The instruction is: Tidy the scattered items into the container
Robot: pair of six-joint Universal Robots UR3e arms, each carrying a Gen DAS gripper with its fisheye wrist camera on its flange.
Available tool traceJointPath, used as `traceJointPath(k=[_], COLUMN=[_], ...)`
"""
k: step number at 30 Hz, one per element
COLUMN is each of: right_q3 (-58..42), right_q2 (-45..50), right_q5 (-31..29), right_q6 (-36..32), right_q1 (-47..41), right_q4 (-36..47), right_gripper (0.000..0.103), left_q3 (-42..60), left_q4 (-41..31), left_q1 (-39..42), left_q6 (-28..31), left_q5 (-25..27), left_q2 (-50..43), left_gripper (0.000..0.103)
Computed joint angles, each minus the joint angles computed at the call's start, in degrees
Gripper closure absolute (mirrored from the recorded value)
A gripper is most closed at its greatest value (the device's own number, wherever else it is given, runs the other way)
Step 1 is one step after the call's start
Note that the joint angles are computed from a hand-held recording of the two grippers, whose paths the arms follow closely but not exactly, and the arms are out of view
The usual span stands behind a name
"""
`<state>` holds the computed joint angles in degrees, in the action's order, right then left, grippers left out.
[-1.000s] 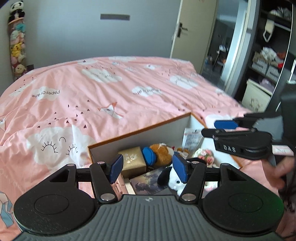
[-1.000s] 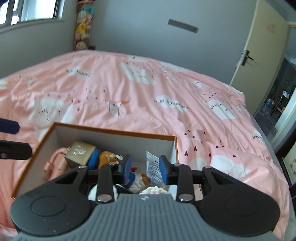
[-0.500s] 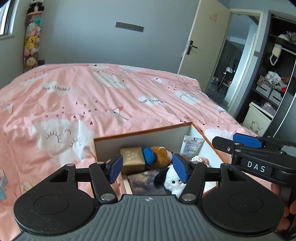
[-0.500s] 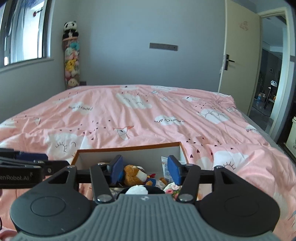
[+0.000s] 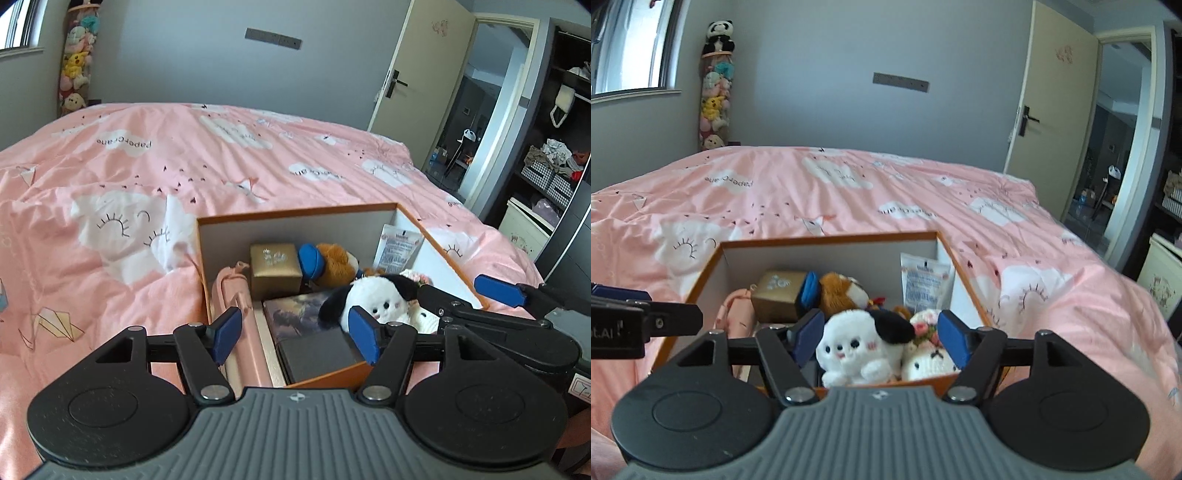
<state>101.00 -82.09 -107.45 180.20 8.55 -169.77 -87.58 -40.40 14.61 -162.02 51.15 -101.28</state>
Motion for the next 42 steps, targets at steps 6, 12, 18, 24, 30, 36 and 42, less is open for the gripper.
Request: traceJointPath(k=[6, 12, 18, 24, 30, 36, 42], right_q3=[1.9, 2.6, 3.4, 3.6, 3.6, 3.1, 2.9], right_q2=[2.7, 3.9, 4.5, 6.0, 6.8, 7.9, 8.8], right_q5=[-4.2, -4.2, -3.0, -4.4, -5.6, -7.0, -7.6], right_q6=[-1.5, -0.8, -0.2, -1.5, -2.0, -2.3, -2.6], right_q1=[2.0, 2.0, 1.6, 2.8, 3.6, 4.3, 4.4], right_q4=[-6.3, -6.4, -6.2, -8.4, -9.3, -9.8, -10.6], right_gripper=[0.025, 0.024, 0.024, 0.02, 0.019, 0.018, 0.016], left_q3=[0.1, 1.0, 2.4, 3.6, 3.3, 5.0, 5.5], left_q4=[0.0, -1.1, -3.4, -5.9, -5.8, -6.9, -7.1], left_q1=[-0.1, -1.0, -2.0, -2.6, -2.7, -3.1, -3.4], left_q6=[-1.0, 0.1, 1.0, 2.0, 1.8, 0.9, 0.5], left_q5=[0.8, 1.4, 2.7, 3.6, 3.7, 5.1, 6.0], left_q2=[-1.8, -3.2, -4.6, -5.6, -5.7, -6.9, -7.3], left_gripper=[0.028, 0.028, 0.028, 0.028, 0.028, 0.028, 0.028])
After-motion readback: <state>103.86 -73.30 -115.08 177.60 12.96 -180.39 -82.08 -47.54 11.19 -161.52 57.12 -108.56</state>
